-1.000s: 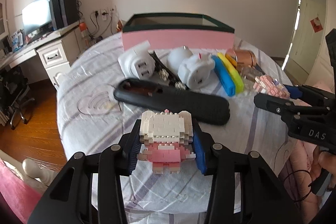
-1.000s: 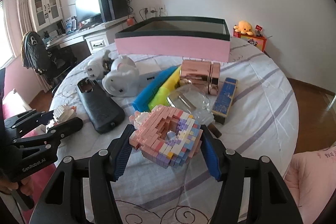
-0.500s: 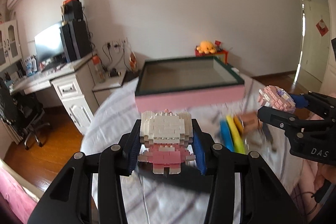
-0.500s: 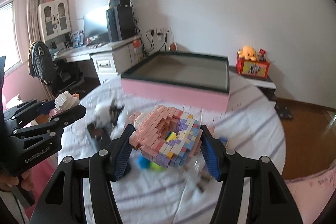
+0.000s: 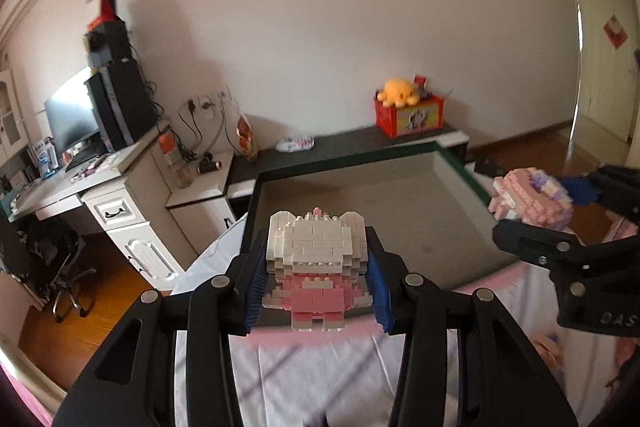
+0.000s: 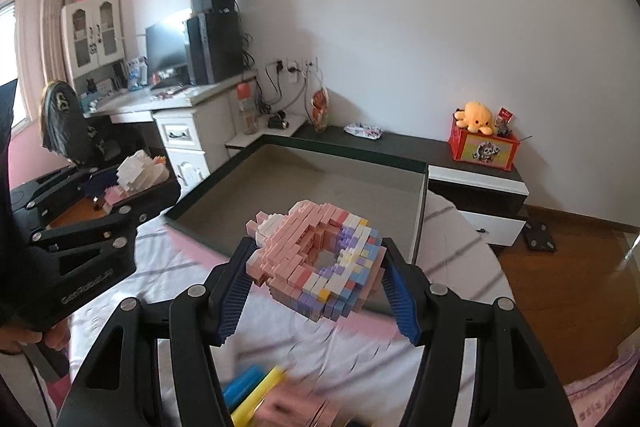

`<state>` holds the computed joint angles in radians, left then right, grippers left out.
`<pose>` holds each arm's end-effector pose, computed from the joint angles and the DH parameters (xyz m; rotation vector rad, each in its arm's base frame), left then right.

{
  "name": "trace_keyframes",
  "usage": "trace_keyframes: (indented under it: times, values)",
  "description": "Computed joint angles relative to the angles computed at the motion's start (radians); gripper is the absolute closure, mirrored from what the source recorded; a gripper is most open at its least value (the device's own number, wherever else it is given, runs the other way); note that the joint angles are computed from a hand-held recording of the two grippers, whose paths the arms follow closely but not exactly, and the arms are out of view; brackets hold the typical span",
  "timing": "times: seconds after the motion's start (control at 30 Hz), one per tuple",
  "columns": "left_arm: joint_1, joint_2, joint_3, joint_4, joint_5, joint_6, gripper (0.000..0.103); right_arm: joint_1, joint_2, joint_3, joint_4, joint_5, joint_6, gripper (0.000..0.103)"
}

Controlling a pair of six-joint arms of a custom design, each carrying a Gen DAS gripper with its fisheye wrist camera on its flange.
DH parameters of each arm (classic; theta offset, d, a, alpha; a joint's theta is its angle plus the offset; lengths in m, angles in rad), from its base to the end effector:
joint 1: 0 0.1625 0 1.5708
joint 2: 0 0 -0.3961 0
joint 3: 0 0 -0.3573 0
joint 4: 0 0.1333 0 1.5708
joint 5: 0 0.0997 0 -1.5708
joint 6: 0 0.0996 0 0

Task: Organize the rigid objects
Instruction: 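Lift both held block toys and carry them over the pink box, then lower both block toys into the pink box and open both grippers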

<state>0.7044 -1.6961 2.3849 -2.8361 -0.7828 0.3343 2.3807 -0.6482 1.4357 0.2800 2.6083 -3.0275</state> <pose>-0.1333 -0.3809 0.3238 1.0962 2.1174 -0.9356 0.3985 -0.3138 0.0560 0.4457 -2.1745 1.0643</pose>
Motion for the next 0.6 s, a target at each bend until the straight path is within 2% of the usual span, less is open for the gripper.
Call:
trace_keyframes:
  times: [0.13, 0.2, 0.27, 0.33, 0.57, 0.6]
  values:
    - [0.109, 0.199, -0.126, -0.026, -0.052, 0.028, 0.059, -0.087, 0.027, -0.072, 0.05, -0.046, -0.047, 0.041]
    - [0.134, 0.262, -0.156, -0.03, -0.029, 0.038, 0.059, -0.129, 0.066, -0.136, 0.125, -0.067, -0.036, 0.04]
    - [0.154, 0.307, -0.175, -0.016, -0.012, 0.033, 0.059, -0.164, 0.083, -0.155, 0.145, -0.097, -0.038, 0.04]
    - [0.174, 0.324, -0.204, 0.055, -0.03, -0.01, 0.059, -0.189, 0.106, -0.18, 0.177, -0.106, -0.031, 0.04]
    - [0.17, 0.339, -0.199, 0.062, 0.001, 0.008, 0.058, -0.229, 0.158, -0.222, 0.227, -0.108, -0.014, 0.04]
    - [0.169, 0.337, -0.2, 0.065, 0.001, 0.009, 0.054, -0.23, 0.162, -0.224, 0.23, -0.107, -0.01, 0.04]
